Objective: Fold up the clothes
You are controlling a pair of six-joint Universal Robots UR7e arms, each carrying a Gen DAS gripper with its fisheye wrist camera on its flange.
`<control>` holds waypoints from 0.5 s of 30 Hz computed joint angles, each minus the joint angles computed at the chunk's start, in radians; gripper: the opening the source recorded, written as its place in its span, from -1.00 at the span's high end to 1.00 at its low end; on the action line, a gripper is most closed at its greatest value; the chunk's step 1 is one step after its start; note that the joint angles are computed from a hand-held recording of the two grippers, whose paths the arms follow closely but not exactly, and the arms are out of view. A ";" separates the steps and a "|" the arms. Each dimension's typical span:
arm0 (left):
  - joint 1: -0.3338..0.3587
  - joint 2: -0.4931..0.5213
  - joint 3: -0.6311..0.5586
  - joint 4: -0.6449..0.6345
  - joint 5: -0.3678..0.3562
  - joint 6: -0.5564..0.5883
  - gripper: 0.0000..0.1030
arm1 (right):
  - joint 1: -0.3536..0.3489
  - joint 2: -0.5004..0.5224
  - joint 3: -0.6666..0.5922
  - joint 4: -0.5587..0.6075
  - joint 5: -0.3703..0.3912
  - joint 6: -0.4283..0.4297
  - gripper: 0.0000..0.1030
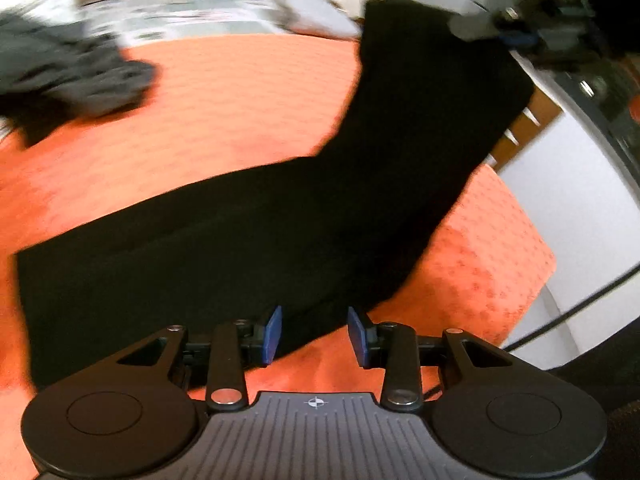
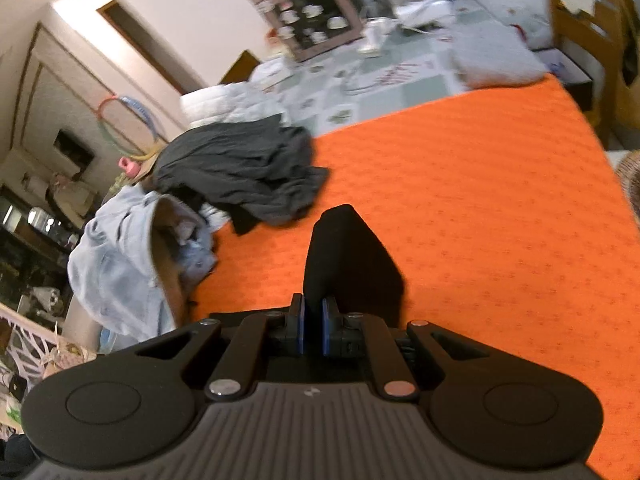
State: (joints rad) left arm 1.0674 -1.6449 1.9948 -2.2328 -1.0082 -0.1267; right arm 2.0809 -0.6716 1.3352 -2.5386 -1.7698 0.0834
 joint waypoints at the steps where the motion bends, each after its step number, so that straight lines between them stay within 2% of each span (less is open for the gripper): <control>1: 0.004 -0.031 0.003 0.013 0.013 -0.021 0.23 | 0.014 0.023 -0.019 0.004 -0.001 0.001 0.81; 5: 0.020 -0.144 0.003 0.062 0.070 -0.088 0.18 | 0.064 0.118 -0.094 0.022 -0.005 0.021 0.81; 10: 0.054 -0.239 -0.023 0.133 0.125 -0.088 0.17 | 0.126 0.260 -0.210 0.050 -0.023 0.039 0.81; 15: 0.102 -0.280 -0.056 0.176 0.131 -0.069 0.17 | 0.175 0.398 -0.340 0.110 -0.074 0.025 0.80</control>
